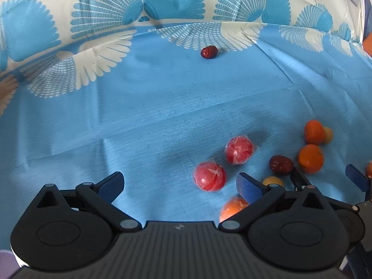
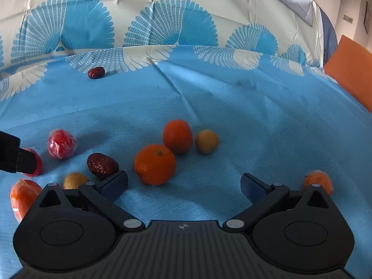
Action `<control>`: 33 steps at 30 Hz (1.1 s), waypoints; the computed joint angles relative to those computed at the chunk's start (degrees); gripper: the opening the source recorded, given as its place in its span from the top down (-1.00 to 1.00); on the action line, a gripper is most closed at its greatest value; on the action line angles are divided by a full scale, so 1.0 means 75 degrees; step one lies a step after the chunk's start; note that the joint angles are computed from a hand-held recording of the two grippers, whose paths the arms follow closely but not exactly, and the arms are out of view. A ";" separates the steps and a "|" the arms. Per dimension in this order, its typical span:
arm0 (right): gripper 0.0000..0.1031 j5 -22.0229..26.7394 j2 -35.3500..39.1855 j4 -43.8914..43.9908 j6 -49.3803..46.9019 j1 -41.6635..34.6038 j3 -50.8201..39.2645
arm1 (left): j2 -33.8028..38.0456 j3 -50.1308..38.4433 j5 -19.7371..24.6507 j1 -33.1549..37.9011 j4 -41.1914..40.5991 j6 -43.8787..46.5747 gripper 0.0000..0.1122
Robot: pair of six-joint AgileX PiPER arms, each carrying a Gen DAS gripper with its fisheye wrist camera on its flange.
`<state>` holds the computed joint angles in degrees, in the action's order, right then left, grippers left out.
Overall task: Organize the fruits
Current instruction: 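Grasp the wrapped red plum with left tool while right tool grasps a tangerine, then carry both fruits to the plate and open both tools to release them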
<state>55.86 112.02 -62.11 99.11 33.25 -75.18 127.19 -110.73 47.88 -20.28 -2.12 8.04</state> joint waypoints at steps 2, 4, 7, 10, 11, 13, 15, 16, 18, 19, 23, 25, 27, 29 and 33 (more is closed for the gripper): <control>-0.99 -0.0173 -0.0016 -0.0030 0.0214 -0.0066 0.0064 | 0.0130 -0.0148 0.0053 -0.0016 0.0059 0.0046 -0.83; -0.99 -0.0199 0.0001 -0.0078 0.0324 -0.0080 0.0073 | 0.0233 -0.0222 0.0109 -0.0117 0.0343 -0.0038 -0.83; -0.99 -0.0152 0.0024 -0.0190 0.0504 -0.0020 0.0118 | 0.0066 0.0129 -0.0196 -0.0178 0.0332 0.0090 -0.70; -0.95 -0.0174 0.0032 -0.0263 0.0518 0.0002 0.0142 | -0.0183 0.0436 -0.0358 -0.0158 -0.0263 0.0806 0.41; -0.59 -0.0486 -0.0109 -0.0443 0.0649 -0.0017 0.0350 | -0.0285 0.0561 -0.0419 -0.0195 -0.0282 0.0869 0.39; 0.32 -0.1196 -0.0442 -0.0893 0.1031 -0.0076 0.0762 | -0.0593 0.1045 -0.0848 -0.0199 -0.0546 0.1139 0.40; 0.30 -0.1327 -0.0489 -0.0912 0.1006 -0.0112 0.0804 | -0.0845 0.1369 -0.1125 -0.0162 -0.0899 0.1473 0.40; 0.30 -0.1330 -0.0535 -0.0981 0.1214 -0.0129 0.0866 | -0.0929 0.1423 -0.1155 -0.0155 -0.0938 0.1459 0.40; 0.30 -0.0960 -0.0566 -0.1250 0.1663 -0.0067 0.0919 | -0.1157 0.1508 -0.1086 -0.0089 -0.0962 0.1270 0.40; 0.30 -0.0703 -0.0550 -0.1412 0.1819 -0.0005 0.0920 | -0.1324 0.1609 -0.1066 -0.0043 -0.0925 0.1109 0.39; 0.30 0.0175 -0.0697 -0.1892 0.1985 0.0283 0.1147 | -0.2502 0.2450 -0.0857 0.0333 -0.0737 0.0586 0.39; 0.30 0.0419 -0.1026 -0.1761 0.1764 0.0468 0.1336 | -0.3322 0.3080 -0.0758 0.0678 -0.0723 0.0565 0.39; 0.30 0.0637 -0.1519 -0.1339 0.1535 0.0730 0.1480 | -0.4208 0.3714 -0.0602 0.1041 -0.0557 0.0510 0.39; 0.30 0.0819 -0.2016 -0.1125 0.1280 0.1168 0.1562 | -0.5058 0.4280 -0.0371 0.1510 -0.0548 0.0658 0.39; 0.30 0.1645 -0.2839 -0.0779 0.0694 0.2851 0.1490 | -0.6481 0.5042 0.0364 0.2715 -0.0930 0.1276 0.39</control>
